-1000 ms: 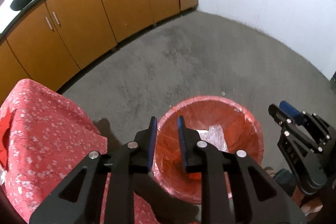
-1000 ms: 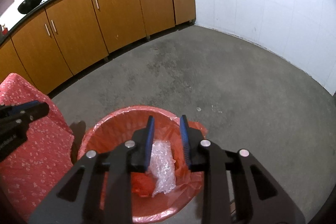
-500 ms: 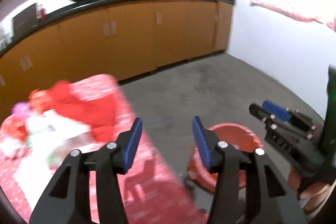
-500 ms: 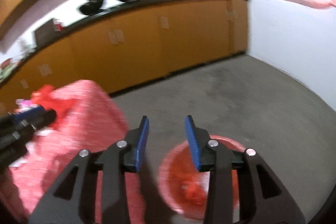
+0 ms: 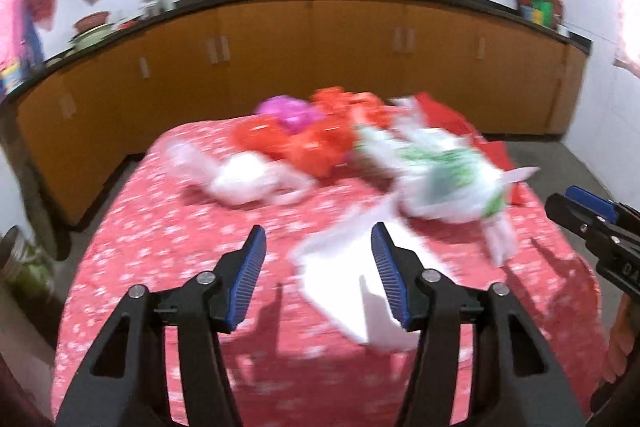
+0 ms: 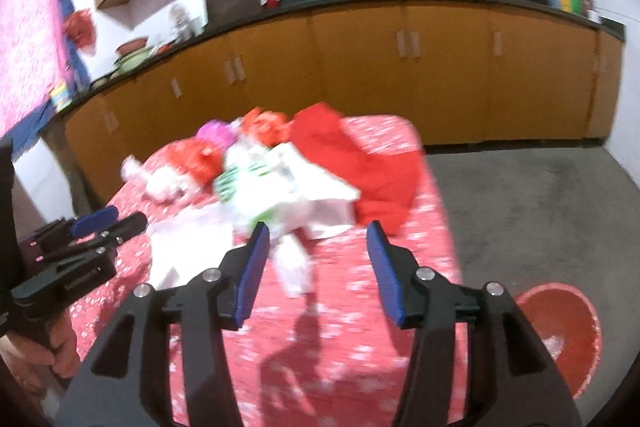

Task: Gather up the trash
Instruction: 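Move both open tools back to the trash pile on the table, then grasp the white-green plastic bag with the right tool while the left grasps white paper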

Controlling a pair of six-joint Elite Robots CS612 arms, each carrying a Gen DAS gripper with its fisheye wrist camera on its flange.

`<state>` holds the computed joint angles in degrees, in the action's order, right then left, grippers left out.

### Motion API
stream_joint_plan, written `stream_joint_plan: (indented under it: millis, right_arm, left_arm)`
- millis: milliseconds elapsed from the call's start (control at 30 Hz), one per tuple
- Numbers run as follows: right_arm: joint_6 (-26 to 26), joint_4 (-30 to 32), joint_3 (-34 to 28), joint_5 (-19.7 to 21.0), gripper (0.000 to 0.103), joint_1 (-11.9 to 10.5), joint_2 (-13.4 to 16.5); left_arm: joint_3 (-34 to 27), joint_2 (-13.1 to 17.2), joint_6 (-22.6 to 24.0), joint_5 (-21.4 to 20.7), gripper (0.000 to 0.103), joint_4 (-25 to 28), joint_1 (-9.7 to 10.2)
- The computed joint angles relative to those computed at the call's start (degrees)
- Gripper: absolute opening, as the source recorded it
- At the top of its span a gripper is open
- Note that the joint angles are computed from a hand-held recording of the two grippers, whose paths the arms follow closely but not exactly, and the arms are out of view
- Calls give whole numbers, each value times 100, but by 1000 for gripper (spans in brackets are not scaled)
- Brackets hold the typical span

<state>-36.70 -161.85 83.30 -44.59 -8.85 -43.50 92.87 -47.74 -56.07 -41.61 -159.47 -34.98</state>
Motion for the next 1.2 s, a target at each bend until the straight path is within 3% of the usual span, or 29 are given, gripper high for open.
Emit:
stream_joint_plan:
  millis: [133, 300, 333, 400, 433, 600, 867, 933, 1133, 1200]
  right_arm:
    - [-203, 340, -136, -250, 54, 184, 58]
    - [-269, 545, -375, -690, 54, 336, 209]
    - [-284, 739, -459, -752, 51, 357, 233]
    - [-235, 832, -520, -754, 19, 386, 266]
    - [-306, 929, -554, -774, 11, 392, 275]
    - [-576, 773, -325, -499, 8, 298, 169]
    - [-547, 581, -244, -484, 8, 287, 142]
    - [-527, 577, -240, -488, 8, 297, 143]
    - [-491, 610, -252, -473, 8, 296, 150]
    - [-492, 581, -243, -455, 8, 292, 149]
  left_arm:
    - [266, -94, -151, -4, 58, -209, 56]
    - [495, -129, 9, -145, 58, -752, 109]
    - [507, -120, 83, -184, 58, -853, 120]
    - [510, -89, 279, -288, 58, -1085, 142]
    - [502, -72, 355, -336, 58, -1169, 151]
    - [355, 52, 747, -631, 58, -1396, 217]
    - [2, 190, 1039, -1172, 58, -1017, 380]
    - [-50, 206, 1118, -1333, 55, -941, 411]
    - [-67, 212, 1092, -1862, 35, -908, 525]
    - [-37, 210, 1084, -1994, 17, -983, 553]
